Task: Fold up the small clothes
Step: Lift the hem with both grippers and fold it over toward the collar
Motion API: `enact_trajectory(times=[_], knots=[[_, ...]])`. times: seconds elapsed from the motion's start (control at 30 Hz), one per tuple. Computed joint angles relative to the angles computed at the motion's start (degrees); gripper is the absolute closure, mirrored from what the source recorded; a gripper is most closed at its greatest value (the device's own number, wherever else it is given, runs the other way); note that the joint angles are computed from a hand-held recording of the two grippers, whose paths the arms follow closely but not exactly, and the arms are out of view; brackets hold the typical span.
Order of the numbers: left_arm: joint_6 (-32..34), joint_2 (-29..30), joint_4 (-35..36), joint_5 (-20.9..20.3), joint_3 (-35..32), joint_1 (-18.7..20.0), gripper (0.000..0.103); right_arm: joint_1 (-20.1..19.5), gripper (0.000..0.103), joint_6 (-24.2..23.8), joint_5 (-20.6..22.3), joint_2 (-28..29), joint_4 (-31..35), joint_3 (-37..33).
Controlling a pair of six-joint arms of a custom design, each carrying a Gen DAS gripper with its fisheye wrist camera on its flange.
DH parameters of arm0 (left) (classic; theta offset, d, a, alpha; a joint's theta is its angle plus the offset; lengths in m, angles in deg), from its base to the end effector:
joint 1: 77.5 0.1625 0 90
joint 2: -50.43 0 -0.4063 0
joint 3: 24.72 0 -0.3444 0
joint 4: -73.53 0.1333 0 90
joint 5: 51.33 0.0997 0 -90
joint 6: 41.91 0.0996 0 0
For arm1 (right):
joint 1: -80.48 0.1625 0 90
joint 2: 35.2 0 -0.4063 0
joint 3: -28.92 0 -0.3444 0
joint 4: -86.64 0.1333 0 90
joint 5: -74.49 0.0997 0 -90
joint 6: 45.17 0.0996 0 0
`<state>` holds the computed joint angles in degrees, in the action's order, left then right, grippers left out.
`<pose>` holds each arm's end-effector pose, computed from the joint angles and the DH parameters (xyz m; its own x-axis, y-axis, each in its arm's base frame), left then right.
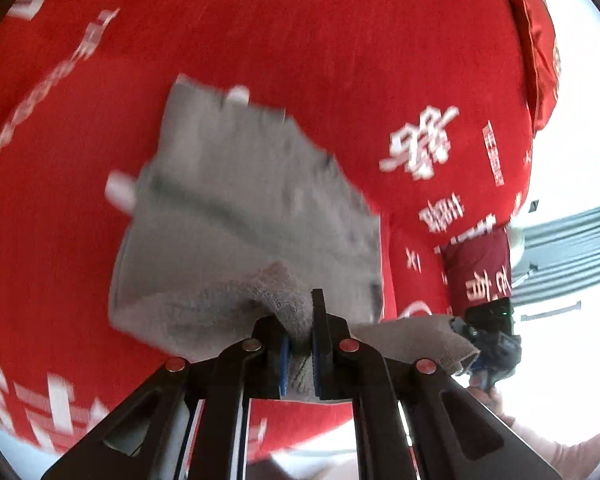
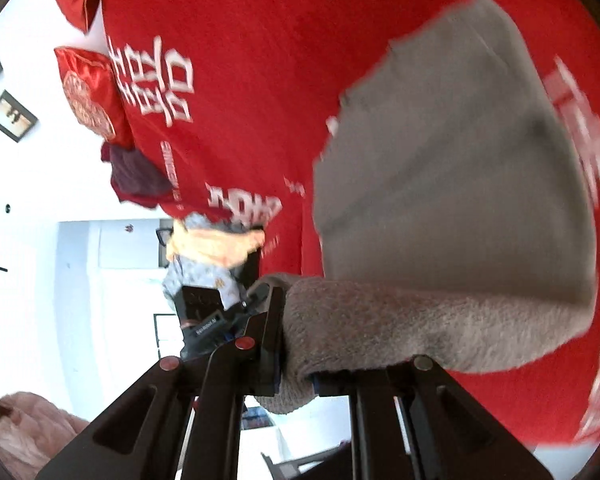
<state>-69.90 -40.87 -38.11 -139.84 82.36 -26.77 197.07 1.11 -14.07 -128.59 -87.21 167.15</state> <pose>-0.1680 -0.4201 0.3862 -0.9804 0.1955 0.0251 0.1920 0.9760 -0.1023 0.2827 -0.2614 0.3106 -0.8643 0.1832 -0.4684 0.4006 0.8139 -0.4209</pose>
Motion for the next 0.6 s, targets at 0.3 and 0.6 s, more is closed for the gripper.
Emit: enact_trajectory(times=[0.3, 0.6], knots=[[2.0, 19.1, -9.1, 9.3, -8.5, 5.1, 0.094, -17.5, 0.091, -13.5, 4.0, 7.1, 15.9, -14.8], [-2.1, 25.2, -8.4, 16.9, -9.9, 6.5, 0.09, -25.8, 0.091, -14.5, 4.8, 13.2, 19.0, -17.1]])
